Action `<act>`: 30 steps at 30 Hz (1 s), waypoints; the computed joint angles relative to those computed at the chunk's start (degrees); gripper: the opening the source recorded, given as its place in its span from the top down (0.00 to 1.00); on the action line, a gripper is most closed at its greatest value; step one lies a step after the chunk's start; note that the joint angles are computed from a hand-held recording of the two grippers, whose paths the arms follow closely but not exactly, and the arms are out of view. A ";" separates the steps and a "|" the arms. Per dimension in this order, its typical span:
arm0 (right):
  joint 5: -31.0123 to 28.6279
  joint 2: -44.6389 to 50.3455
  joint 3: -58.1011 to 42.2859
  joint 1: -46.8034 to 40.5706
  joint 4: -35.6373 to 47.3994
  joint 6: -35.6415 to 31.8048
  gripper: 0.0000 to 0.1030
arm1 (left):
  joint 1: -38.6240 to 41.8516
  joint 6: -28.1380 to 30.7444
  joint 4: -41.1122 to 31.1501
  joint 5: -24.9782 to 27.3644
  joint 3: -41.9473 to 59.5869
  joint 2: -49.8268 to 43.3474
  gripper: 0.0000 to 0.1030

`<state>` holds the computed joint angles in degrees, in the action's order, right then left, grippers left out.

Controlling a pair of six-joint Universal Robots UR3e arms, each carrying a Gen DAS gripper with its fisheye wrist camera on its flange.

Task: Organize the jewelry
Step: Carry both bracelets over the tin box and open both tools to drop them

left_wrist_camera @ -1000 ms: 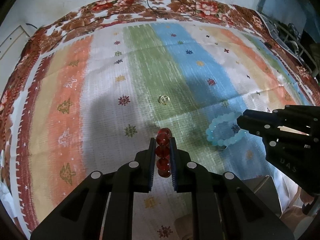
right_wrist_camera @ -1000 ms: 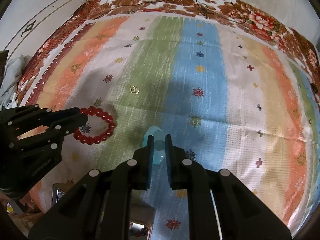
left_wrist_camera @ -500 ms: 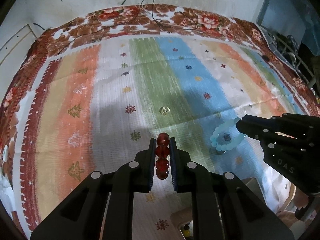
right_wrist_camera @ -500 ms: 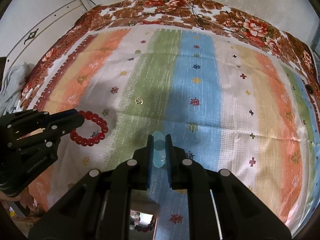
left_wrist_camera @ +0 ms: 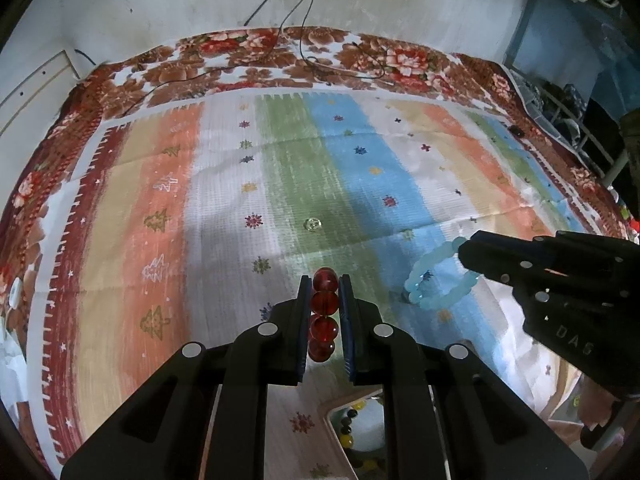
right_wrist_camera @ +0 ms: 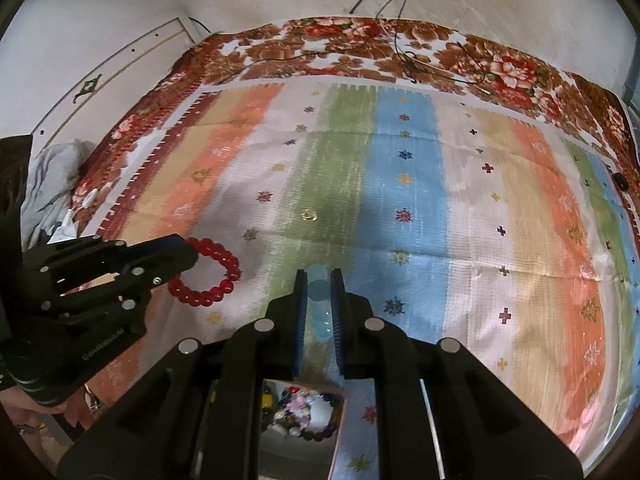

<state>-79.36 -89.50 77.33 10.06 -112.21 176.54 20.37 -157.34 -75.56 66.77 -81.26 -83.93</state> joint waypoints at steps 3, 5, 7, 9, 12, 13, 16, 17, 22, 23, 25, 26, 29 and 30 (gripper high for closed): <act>-0.07 -1.51 0.69 0.76 0.29 0.02 0.88 | 1.06 0.44 -1.23 -1.22 -1.51 2.69 0.88; -0.06 -2.74 1.57 1.30 0.49 0.09 0.88 | 2.04 0.93 -2.22 -2.22 -2.77 4.77 0.88; 0.03 -3.95 2.46 1.55 0.59 0.12 0.88 | 2.64 1.53 -3.20 -2.87 -3.70 6.35 0.88; 0.27 -5.18 3.15 1.72 0.89 0.15 0.88 | 3.12 2.20 -4.26 -3.46 -4.40 7.81 0.88; 0.43 -6.75 4.12 2.03 1.06 0.14 0.88 | 4.35 3.13 -5.95 -4.89 -5.47 10.31 0.88; 0.33 -7.20 4.42 2.29 1.11 0.16 0.88 | 4.71 3.44 -6.47 -5.33 -5.91 11.31 0.88; -0.01 -8.52 5.58 2.87 1.20 0.04 0.88 | 5.10 4.34 -7.22 -5.57 -7.33 13.71 0.88; -0.17 -9.22 6.21 2.99 1.34 -0.09 0.88 | 4.97 4.62 -7.10 -5.26 -7.98 14.58 0.88; 0.41 -12.69 9.08 2.50 2.09 -0.72 0.88 | 6.84 6.97 -10.74 -6.89 -9.66 18.62 0.88; 0.62 -13.63 9.74 2.38 2.39 -0.93 0.88 | 7.46 7.67 -11.74 -7.40 -9.89 19.49 0.88; 0.69 -14.91 10.60 2.33 2.70 -1.01 0.88 | 8.09 8.38 -12.86 -7.88 -10.24 20.78 0.88; 0.57 -15.73 11.24 2.46 2.93 -1.16 0.88 | 8.47 8.88 -13.67 -8.25 -10.42 21.47 0.88; 0.35 -17.63 12.88 2.62 3.46 -1.63 0.88 | 9.63 10.44 -16.12 -9.12 -11.23 23.84 0.88; 0.37 -18.40 13.60 2.56 3.65 -1.76 0.88 | 10.07 11.05 -17.06 -9.41 -11.50 24.56 0.88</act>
<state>-78.99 -107.90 90.94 12.62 -108.56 174.79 30.44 -146.29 -92.62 57.36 -92.76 -59.37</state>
